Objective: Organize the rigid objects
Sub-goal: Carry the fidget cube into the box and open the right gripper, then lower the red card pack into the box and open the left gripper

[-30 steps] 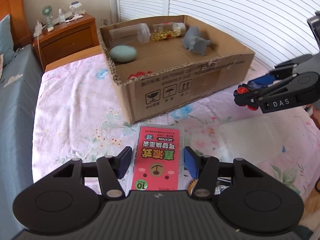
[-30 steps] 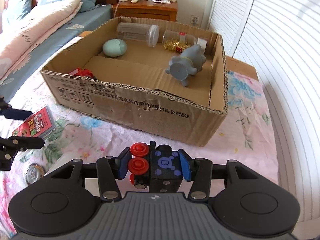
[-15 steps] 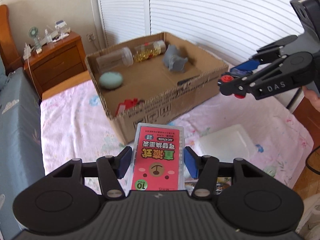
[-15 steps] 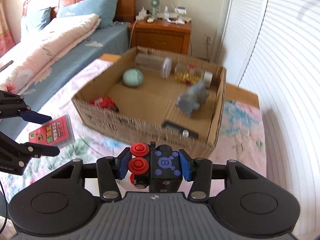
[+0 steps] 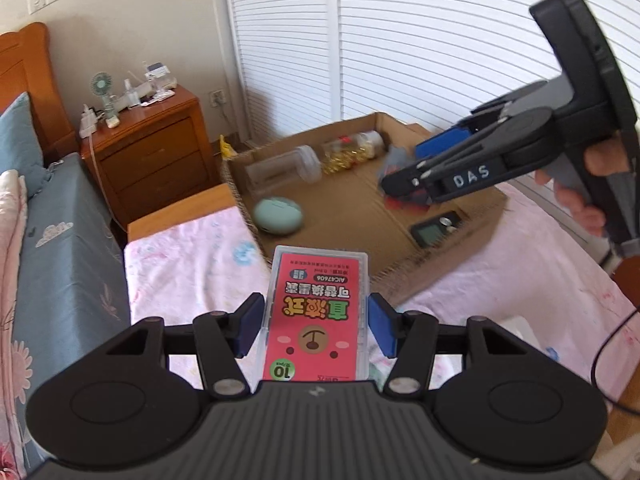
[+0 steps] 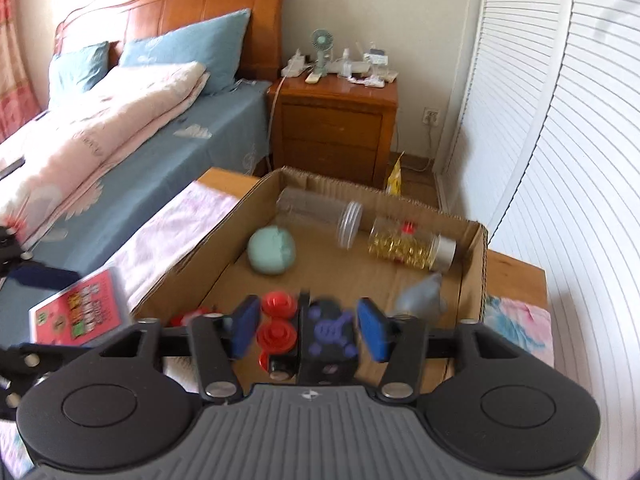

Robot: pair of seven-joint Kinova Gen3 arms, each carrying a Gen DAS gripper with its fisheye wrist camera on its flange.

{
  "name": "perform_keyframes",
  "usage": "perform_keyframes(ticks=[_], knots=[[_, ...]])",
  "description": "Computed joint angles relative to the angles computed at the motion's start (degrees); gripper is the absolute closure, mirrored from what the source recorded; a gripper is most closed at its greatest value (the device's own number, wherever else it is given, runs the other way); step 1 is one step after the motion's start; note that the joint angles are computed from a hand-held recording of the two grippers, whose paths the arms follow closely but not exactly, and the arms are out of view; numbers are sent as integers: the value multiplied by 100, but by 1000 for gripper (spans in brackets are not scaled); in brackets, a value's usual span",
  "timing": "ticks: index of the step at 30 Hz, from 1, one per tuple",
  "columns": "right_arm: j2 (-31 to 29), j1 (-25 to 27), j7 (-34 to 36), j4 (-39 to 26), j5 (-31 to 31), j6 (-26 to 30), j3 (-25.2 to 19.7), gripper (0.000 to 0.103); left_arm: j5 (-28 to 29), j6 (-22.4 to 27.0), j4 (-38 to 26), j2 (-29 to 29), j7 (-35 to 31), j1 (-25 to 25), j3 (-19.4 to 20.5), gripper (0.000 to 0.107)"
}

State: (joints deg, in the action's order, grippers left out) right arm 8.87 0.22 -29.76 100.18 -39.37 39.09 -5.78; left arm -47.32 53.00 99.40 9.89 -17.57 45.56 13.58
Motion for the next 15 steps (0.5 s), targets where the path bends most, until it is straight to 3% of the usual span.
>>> perform_keyframes(ticks=[3, 9, 15], knots=[[133, -59, -342, -66, 181, -8, 31, 33, 4, -20, -44, 32, -63, -75, -52, 52], [-109, 253, -120, 325, -182, 34, 64, 1, 50, -121, -249, 158, -401, -225, -146, 52], [-498, 439, 244, 703, -805, 256, 357, 0, 186, -273, -714, 464, -865, -320, -326, 52]])
